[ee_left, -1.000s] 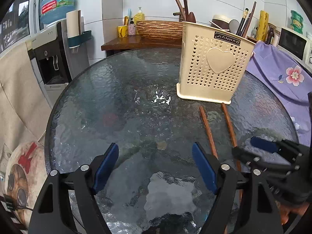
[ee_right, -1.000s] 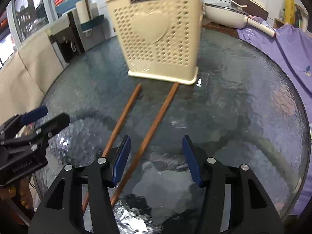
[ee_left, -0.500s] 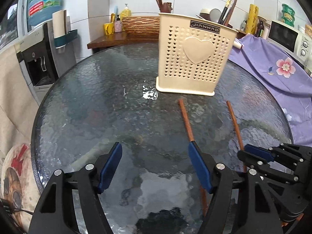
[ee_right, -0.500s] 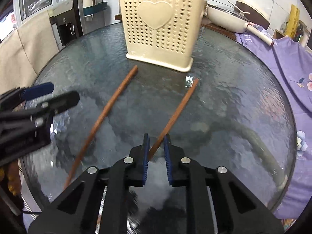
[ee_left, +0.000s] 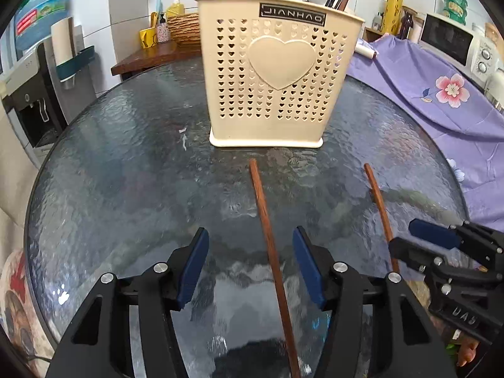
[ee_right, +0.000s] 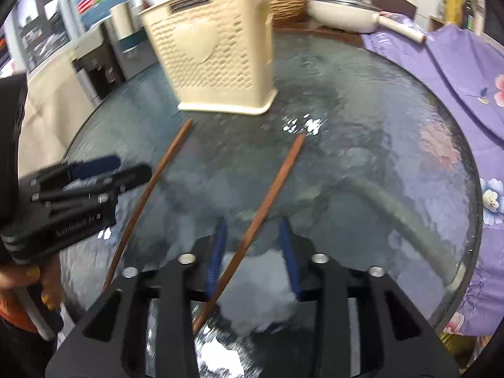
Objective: Organize utensils
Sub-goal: 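Grasp a wooden chopstick with left tool while right tool grasps the other, then lift both wooden chopsticks upright and carry them above the holder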
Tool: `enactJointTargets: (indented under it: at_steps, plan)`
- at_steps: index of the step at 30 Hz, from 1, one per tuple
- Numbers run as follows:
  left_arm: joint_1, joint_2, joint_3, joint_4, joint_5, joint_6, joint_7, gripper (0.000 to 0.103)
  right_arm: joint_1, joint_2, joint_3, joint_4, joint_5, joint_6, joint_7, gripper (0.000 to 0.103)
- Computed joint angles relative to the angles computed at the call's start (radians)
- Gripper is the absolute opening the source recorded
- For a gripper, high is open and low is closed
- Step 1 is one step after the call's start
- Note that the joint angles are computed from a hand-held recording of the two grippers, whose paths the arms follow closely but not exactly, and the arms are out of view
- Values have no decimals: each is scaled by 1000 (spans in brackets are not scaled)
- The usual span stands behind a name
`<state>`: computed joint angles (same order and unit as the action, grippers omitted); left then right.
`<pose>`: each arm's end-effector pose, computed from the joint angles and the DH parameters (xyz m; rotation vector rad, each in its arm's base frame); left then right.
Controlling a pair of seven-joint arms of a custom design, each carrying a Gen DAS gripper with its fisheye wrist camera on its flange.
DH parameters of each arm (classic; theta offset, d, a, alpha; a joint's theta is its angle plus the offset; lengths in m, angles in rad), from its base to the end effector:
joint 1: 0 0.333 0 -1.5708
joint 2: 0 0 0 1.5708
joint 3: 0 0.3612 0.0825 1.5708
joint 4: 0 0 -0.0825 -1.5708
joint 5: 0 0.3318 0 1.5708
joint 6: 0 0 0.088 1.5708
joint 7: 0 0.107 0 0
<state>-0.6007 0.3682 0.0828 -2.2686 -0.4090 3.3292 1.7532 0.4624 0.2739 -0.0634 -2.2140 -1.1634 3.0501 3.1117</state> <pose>0.5127 -0.2480 0.3613 -1.5940 2.1336 -0.8057 0.4676 0.2768 0.3720 -1.8215 1.8198 -0.4368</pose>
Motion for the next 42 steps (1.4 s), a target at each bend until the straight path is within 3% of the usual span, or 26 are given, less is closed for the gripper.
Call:
enactJointTargets:
  at_steps: [1, 5, 11, 19, 23, 24, 29, 31, 34, 36, 37, 42]
  plan:
    - [-36, 13, 40, 20, -3, -16, 2, 53, -13, 7, 9, 8, 35, -10, -26, 40]
    - [-4, 37, 22, 69, 26, -64, -25, 48, -27, 40, 30, 59, 151, -83, -139, 40]
    - [-30, 80, 76, 138, 106, -125, -102, 40, -46, 106, 53, 148, 340, -149, -336, 39]
    - [-62, 115, 137, 204, 221, -179, -200, 24, 6, 157, 8, 230, 391, -200, -402, 29]
    - [-75, 118, 159, 207, 277, -183, -249, 13, 17, 163, -2, 237, 401, -194, -417, 18]
    - [-66, 115, 150, 204, 286, -179, -258, 9, 18, 166, -2, 239, 404, -189, -422, 13]
    - [-17, 102, 94, 190, 307, -171, -282, 7, 49, 165, -23, 233, 382, -171, -392, 12]
    - [29, 95, 42, 183, 304, -166, -274, 7, 41, 162, -19, 218, 389, -134, -386, 11]
    - [96, 85, -30, 171, 284, -160, -264, 7, 79, 144, -72, 192, 334, -81, -323, 10]
    - [111, 66, -45, 145, 275, -139, -261, 7, 89, 129, -103, 172, 289, -27, -278, 9]
    - [131, 54, -67, 131, 269, -125, -252, 7, 115, 116, -142, 159, 243, 7, -227, 9]
    - [273, -33, -236, 50, 225, -38, -182, 7, 200, 62, -280, 148, -16, 103, 44, 9]
